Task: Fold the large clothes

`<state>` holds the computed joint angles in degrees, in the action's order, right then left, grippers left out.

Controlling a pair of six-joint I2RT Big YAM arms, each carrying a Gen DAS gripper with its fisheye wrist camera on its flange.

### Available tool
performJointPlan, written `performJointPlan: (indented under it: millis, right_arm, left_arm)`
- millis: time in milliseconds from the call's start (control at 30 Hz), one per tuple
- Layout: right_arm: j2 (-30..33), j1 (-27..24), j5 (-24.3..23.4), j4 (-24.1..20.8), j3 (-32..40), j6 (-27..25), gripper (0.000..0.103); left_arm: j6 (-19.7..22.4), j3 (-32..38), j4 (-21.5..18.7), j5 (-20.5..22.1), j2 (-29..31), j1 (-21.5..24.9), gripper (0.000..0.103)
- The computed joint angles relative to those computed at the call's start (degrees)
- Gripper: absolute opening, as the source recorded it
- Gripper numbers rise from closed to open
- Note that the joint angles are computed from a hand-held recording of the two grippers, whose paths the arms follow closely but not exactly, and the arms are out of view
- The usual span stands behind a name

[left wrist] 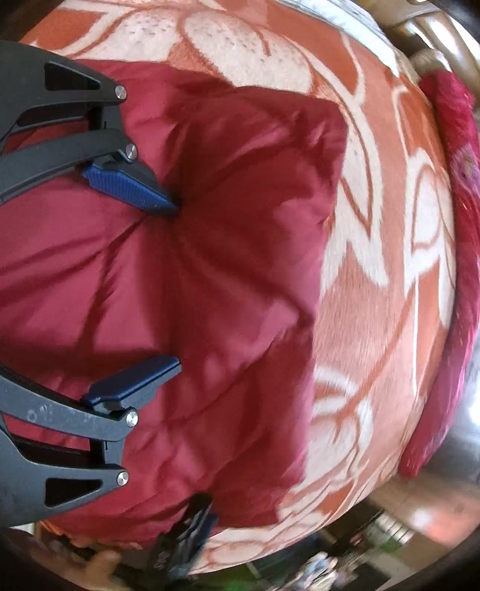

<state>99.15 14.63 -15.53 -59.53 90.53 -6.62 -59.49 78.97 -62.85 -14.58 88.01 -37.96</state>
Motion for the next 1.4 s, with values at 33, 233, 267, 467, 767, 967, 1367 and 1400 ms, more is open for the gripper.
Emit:
performJointPlan:
  millis: [33,233,267,467,767,967,1367,1400]
  right_arm:
    - [0.1,-0.4,-0.3,0.1,0.1,0.6,0.090]
    - [1.4,-1.6,-1.6,1.2,0.5,3.2,0.090]
    - [1.8,-1.9,-2.4,1.2,0.8,3.7,0.090]
    - [2.4,-3.2,-5.3,2.0,0.8,6.3,0.090]
    - [3.1,-3.7,-6.6,2.5,1.0,7.4,0.091]
    - [-1.5,-3.7,-6.2,5.9,-2.5,6.6,0.092]
    - [-16.9,-5.4,-10.0,8.3,-14.0,1.3,0.092]
    - [-18.6,-5.1,-9.8,8.0,-15.2,0.1,0.092]
  left_arm:
    - [-0.2,-0.4,0.7,0.8,0.0,0.9,0.080]
    - [-3.5,-3.7,4.2,3.6,-0.4,4.9,0.081]
    - [-4.1,-4.4,5.0,4.2,-0.5,5.5,0.081]
    - [-6.2,-7.0,7.6,4.9,-3.3,5.9,0.080]
    - [-5.9,-8.7,10.4,-3.1,-11.9,-6.3,0.080]
    - [-5.7,-5.3,7.3,-9.6,-11.7,-15.2,0.080]
    - [-8.8,-5.2,4.7,-7.7,-6.2,-17.2,0.080]
    - [-8.8,-5.2,4.8,-7.7,-6.0,-17.1,0.080]
